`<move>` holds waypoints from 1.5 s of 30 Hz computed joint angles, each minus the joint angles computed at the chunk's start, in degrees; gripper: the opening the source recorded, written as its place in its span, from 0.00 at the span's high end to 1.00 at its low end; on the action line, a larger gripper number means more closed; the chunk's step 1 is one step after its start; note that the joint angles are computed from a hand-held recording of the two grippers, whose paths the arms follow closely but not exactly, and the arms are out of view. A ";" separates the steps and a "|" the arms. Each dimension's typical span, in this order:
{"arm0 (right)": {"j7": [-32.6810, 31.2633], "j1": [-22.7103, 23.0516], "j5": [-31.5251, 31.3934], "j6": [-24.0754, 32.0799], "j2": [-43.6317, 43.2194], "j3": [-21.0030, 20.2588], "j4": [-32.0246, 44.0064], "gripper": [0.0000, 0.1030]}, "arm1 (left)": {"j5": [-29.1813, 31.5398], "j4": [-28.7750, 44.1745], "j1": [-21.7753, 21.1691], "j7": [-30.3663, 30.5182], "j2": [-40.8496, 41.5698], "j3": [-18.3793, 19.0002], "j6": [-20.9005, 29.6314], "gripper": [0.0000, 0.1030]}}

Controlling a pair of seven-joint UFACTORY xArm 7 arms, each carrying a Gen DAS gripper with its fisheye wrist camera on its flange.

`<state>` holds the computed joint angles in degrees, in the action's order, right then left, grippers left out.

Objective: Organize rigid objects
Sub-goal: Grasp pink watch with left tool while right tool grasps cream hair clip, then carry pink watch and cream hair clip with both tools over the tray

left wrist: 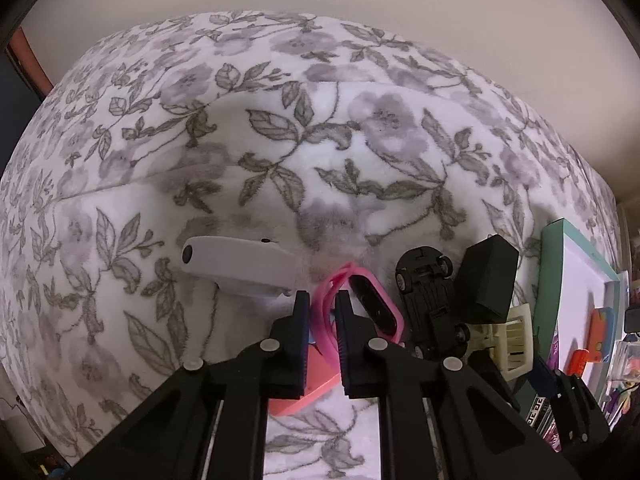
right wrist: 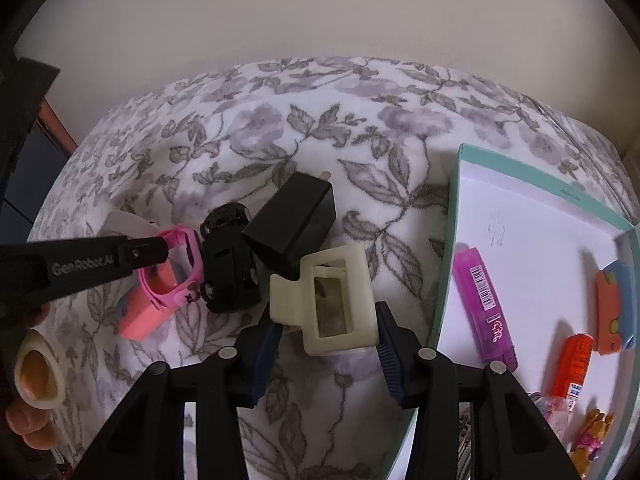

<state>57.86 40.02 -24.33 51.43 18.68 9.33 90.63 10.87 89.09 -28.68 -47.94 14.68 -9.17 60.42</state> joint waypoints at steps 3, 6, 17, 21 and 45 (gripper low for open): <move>-0.05 -0.01 -0.08 -0.08 -0.25 0.01 -0.08 0.53 | -0.22 -0.54 0.28 0.12 -0.49 0.09 -0.25 0.88; 0.24 -0.13 -0.33 -0.57 -0.92 -0.02 -0.53 0.53 | -1.02 -1.96 1.06 0.58 -1.59 0.16 -1.50 0.88; 2.11 -0.67 -3.67 -1.06 -4.51 0.13 -1.09 0.53 | 0.24 -3.03 2.16 -1.18 -5.06 -0.05 -4.25 0.88; 4.14 -1.17 -5.91 -0.11 -6.74 0.33 -1.81 0.53 | 0.94 -3.08 2.31 -2.01 -6.60 -0.35 -5.49 0.88; 9.25 -12.43 -9.04 3.75 -24.72 5.62 -15.32 0.53 | 2.62 7.56 -5.34 0.49 -0.42 -3.18 -11.25 0.88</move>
<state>67.10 27.59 -33.36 55.18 -6.04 14.95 75.30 13.49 96.65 -34.01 -47.45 14.26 -12.34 49.17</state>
